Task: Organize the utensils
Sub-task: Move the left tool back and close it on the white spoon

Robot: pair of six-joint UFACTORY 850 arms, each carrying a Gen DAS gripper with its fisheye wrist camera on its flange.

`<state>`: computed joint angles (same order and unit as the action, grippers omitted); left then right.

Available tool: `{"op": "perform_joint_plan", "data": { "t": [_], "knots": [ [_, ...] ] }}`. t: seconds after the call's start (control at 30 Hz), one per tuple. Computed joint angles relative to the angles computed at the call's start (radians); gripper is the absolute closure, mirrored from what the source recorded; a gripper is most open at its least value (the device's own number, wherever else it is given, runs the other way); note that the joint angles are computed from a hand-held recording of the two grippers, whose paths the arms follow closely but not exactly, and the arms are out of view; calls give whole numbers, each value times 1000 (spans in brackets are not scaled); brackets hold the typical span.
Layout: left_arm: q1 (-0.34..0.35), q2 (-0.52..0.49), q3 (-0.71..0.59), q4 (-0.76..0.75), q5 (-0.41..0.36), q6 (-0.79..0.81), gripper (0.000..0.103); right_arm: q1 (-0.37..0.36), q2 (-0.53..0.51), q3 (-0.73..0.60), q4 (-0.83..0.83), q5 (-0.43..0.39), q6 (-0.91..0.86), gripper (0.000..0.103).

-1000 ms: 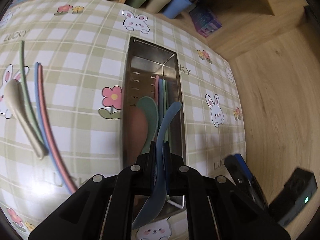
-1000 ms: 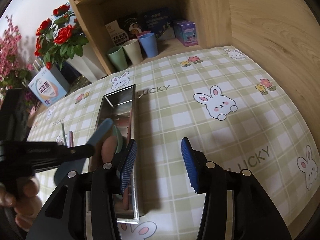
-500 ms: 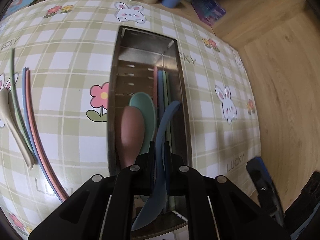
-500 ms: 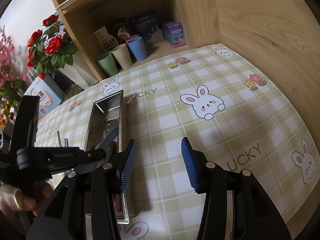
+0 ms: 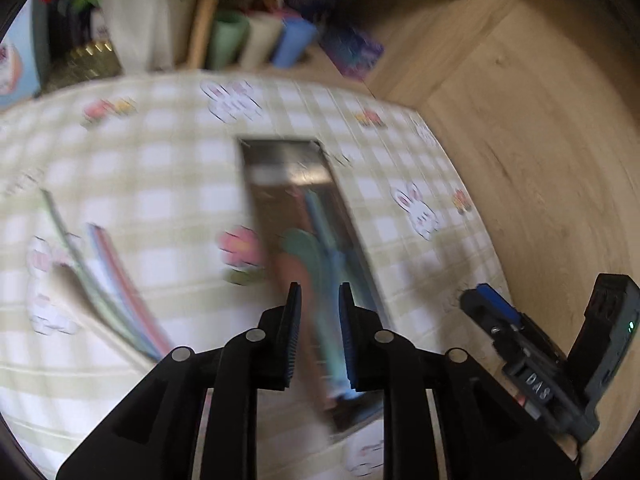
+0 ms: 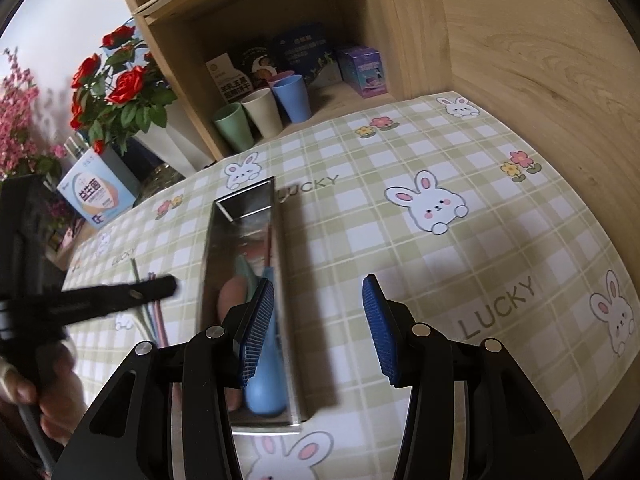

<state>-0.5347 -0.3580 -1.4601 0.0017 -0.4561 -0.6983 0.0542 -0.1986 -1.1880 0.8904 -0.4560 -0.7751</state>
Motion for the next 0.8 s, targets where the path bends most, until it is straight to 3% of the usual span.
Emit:
{"op": "perform_joint_plan", "data": {
  "t": [0.13,0.37,0.6,0.8],
  "knots": [
    [40,117,127,127,7,-111,84,29,15,24,21,23,-6,57],
    [126,252,304,258,-59,-305,81,82,11,33,28,34,13,57],
    [136,229,349,230,-29,-366,73,106,8,30,1,31,23,57],
    [102,182,340,333,-18,-466,71,97,7,29,-10,38,43,57]
  ]
}}
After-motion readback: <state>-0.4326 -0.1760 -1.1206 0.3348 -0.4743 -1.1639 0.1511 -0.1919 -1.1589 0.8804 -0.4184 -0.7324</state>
